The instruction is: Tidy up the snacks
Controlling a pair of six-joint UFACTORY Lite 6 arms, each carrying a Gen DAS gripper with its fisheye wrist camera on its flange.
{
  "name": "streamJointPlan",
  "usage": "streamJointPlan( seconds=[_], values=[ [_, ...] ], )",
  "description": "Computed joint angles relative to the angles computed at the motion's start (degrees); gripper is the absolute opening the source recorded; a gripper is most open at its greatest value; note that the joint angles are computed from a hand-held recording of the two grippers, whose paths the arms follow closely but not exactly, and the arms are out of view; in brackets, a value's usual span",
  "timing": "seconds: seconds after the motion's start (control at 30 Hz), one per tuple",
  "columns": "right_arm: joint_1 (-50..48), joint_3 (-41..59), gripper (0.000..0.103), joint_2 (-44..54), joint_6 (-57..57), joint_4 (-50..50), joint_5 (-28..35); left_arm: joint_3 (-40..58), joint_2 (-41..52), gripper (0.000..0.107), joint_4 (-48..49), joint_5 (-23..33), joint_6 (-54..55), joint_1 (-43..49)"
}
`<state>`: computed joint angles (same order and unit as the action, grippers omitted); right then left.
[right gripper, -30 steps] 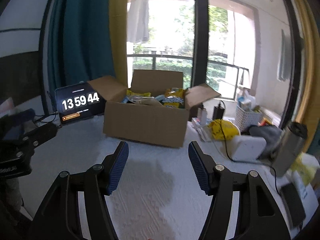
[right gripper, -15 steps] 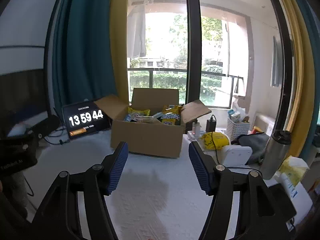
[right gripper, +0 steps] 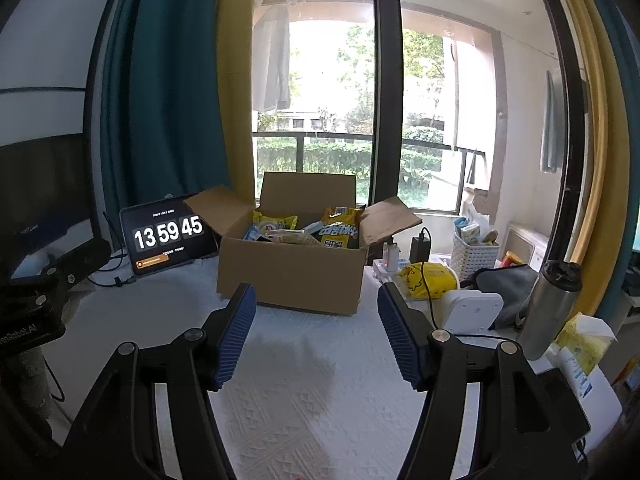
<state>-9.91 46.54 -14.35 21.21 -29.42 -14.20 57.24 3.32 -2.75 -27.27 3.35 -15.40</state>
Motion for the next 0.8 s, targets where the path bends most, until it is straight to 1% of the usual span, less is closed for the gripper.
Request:
streamJointPlan(
  seconds=[0.1,0.43,0.8],
  values=[
    [0.49,0.08,0.067,0.22,-1.35,1.33,0.3,-0.04,0.06,0.096,0.03,-0.14,-0.08,0.01],
    [0.72,0.24,0.067,0.81,-0.56,0.62,0.35,-0.34,0.12,0.096,-1.8,-0.24,0.73,-0.43],
    [-0.09,0.22,0.067,1.32,3.5,-2.52,0.04,-0.31,0.12,0.096,-3.29,0.12,2.26,-1.16]
  ],
)
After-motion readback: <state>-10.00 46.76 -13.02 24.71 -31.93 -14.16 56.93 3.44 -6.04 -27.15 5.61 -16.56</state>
